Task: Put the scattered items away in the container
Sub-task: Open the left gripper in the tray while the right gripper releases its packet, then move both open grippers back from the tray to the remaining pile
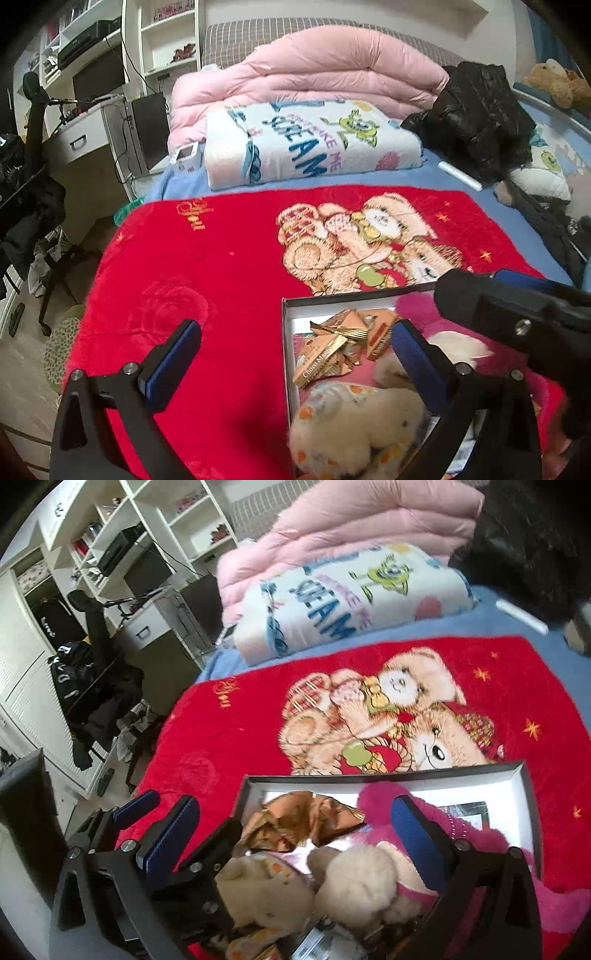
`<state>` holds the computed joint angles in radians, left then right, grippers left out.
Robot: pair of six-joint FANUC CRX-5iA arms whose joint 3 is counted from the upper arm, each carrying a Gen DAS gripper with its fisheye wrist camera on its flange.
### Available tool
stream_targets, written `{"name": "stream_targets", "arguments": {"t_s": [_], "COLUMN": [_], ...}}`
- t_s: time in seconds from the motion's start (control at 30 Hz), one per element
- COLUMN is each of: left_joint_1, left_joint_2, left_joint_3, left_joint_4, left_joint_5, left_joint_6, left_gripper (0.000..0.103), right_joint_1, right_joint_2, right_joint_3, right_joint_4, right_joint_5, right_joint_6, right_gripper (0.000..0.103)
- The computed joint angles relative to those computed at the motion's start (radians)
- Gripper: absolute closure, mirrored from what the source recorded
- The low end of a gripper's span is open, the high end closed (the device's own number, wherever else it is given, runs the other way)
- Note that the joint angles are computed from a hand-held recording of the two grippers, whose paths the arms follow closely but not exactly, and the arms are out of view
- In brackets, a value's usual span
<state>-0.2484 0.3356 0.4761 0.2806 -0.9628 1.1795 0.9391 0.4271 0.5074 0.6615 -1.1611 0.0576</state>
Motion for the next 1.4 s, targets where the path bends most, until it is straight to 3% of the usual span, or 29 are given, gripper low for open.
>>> {"name": "stream_targets", "arguments": {"t_s": [0.2, 0.43, 0.53, 0.73, 0.83, 1.13, 1.4], "left_joint_1": [0.014, 0.017, 0.021, 0.048, 0.063, 0.077, 0.070], "left_joint_2": [-0.098, -0.224, -0.292, -0.475, -0.528, -0.641, -0.645], "left_joint_3": [-0.066, -0.147, -0.195, -0.402, -0.458, -0.574, -0.642], "left_joint_4": [0.035, 0.064, 0.067, 0.119, 0.148, 0.168, 0.217], "left_joint_5": [0.009, -0.008, -0.007, 0.037, 0.006, 0.027, 0.058], "left_joint_6": [-0.018, -0.066, -0.068, -0.113, -0.132, -0.189, -0.268], "left_gripper": [0.000, 0.000, 0.000, 0.000, 0.000, 0.000, 0.000], "right_joint_1": [0.063, 0.167, 0.213, 0.306, 0.348, 0.452, 0.513], "right_joint_2": [-0.014, 0.018, 0.061, 0.025, 0.018, -0.085, -0.239], "right_joint_3": [0.053, 0.171, 0.259, 0.231, 0.218, 0.026, -0.297], "right_joint_4": [0.077, 0.180, 0.241, 0.351, 0.395, 0.411, 0.401], "right_joint_5": [-0.091, -0.308, -0.448, -0.570, -0.640, -0.717, -0.654], "right_joint_6": [0.032, 0.094, 0.122, 0.066, 0.062, -0.073, -0.369], "right_gripper": [0.000, 0.000, 0.000, 0.000, 0.000, 0.000, 0.000]}}
